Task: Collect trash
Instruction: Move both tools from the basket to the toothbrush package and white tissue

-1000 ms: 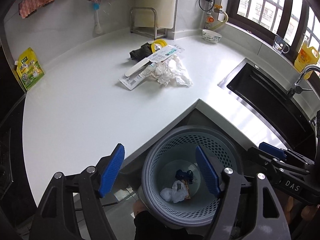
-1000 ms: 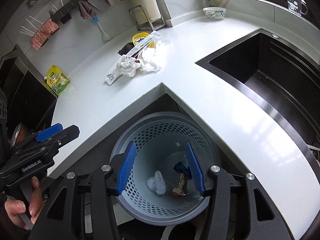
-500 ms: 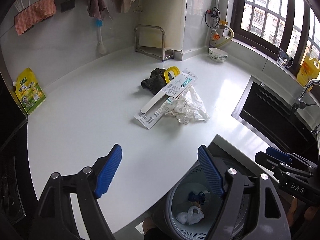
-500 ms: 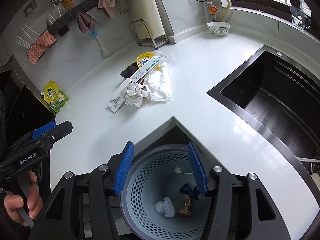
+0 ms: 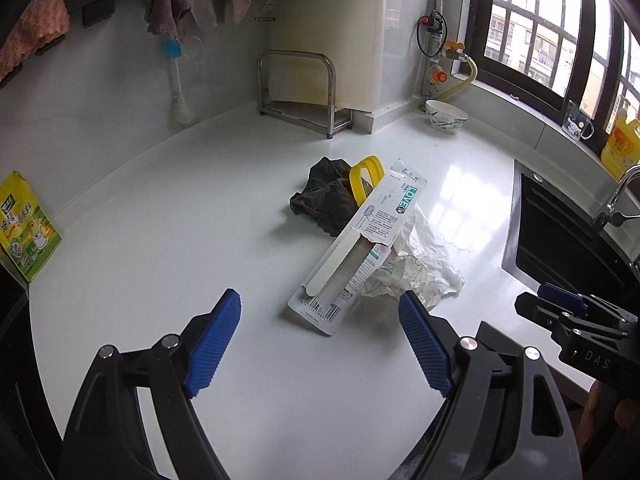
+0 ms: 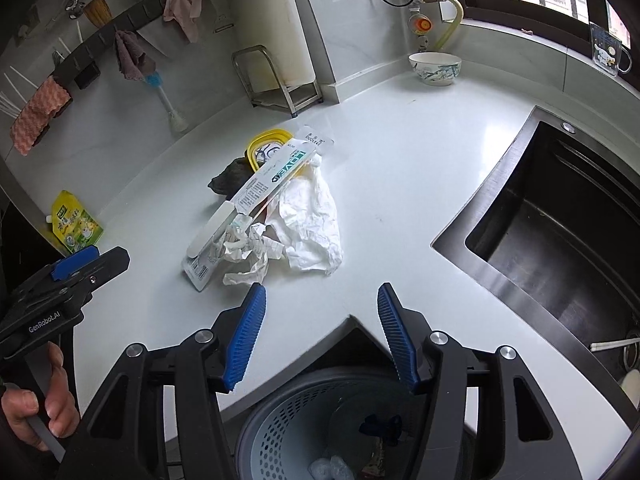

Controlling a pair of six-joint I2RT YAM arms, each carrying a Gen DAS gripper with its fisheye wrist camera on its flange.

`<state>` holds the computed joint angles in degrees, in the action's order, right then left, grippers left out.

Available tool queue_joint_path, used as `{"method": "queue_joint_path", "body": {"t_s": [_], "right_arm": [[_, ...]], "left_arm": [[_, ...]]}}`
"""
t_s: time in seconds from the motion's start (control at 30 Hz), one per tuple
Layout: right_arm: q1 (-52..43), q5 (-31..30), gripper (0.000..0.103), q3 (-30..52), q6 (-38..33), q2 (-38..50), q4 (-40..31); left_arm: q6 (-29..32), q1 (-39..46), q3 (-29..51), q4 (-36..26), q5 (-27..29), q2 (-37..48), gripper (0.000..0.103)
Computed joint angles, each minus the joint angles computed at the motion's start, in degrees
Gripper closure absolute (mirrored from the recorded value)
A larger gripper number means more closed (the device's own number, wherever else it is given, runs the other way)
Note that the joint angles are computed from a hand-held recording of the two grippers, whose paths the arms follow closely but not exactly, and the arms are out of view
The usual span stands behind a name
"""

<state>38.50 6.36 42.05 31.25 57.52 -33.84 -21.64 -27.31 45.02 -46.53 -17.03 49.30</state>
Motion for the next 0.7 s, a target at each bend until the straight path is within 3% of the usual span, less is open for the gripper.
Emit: {"method": "queue_joint_path", "body": {"t_s": [0.33,0.7], "right_arm": [[-4.0,-0.6,0.047,4.9,-3.2,15.9,10.1],[-6.3,-2.5,0.047,9.9,-5.6,26.9,13.5]], "left_arm": [[12.4,12.3,-1.6,14.2,12.7,10.4,0.023],[16.6,17.9,-1.1,18.1,18.7,15.4,0.023]]}}
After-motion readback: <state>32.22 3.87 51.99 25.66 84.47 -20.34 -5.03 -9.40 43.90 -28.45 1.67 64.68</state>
